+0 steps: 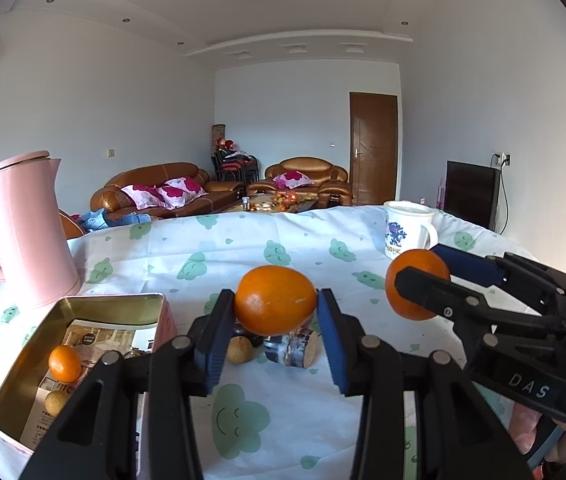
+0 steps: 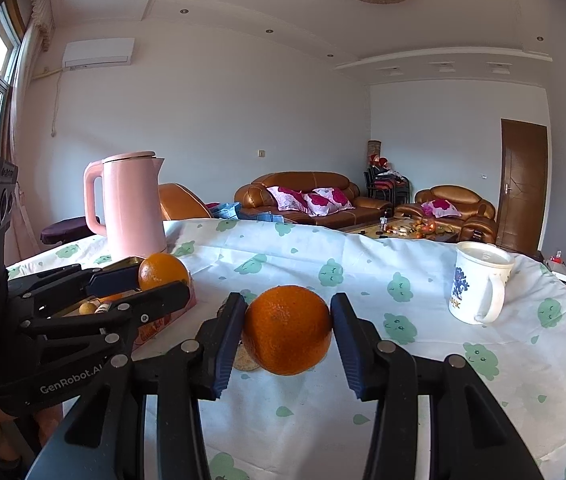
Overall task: Organize fruits
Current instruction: 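Carry the mandarin with the left gripper while the right carries the large orange over the tin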
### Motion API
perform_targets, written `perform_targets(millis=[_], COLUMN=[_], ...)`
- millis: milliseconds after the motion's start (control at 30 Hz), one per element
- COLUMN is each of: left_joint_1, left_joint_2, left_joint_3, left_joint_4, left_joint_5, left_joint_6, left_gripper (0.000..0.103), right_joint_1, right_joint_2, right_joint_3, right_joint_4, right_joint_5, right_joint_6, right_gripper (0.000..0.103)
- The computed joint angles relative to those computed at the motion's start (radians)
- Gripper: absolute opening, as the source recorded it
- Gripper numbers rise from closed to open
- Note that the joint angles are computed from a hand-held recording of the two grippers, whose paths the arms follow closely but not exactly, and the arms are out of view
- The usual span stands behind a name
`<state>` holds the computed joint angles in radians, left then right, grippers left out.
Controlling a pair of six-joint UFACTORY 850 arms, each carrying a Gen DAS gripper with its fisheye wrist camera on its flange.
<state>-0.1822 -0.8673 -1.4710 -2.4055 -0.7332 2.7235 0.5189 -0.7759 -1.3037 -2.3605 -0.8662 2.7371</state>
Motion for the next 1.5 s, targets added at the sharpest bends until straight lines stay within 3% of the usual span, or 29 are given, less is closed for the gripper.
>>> perform_targets(millis=[767,1500], left_joint_1=[0.051,0.102], left_joint_2=[0.004,-0.014], left_joint_3=[0.000,-0.041], left_joint_4=[-0.026,-0.057], left_joint_5=[0.010,0.081], left_joint_6=[0.005,-0.015], left_gripper=[0.043,0.043], right_joint_1=[0.017,0.034], right_joint_2=[-0.055,-0.150], right_joint_3=[-0.141,-0.328], right_joint_4=[-0.048,-0.049], right_joint_5=[0.109,0.245], right_joint_6=[-0.062,-0.147], right_gripper=[0.047,0.047])
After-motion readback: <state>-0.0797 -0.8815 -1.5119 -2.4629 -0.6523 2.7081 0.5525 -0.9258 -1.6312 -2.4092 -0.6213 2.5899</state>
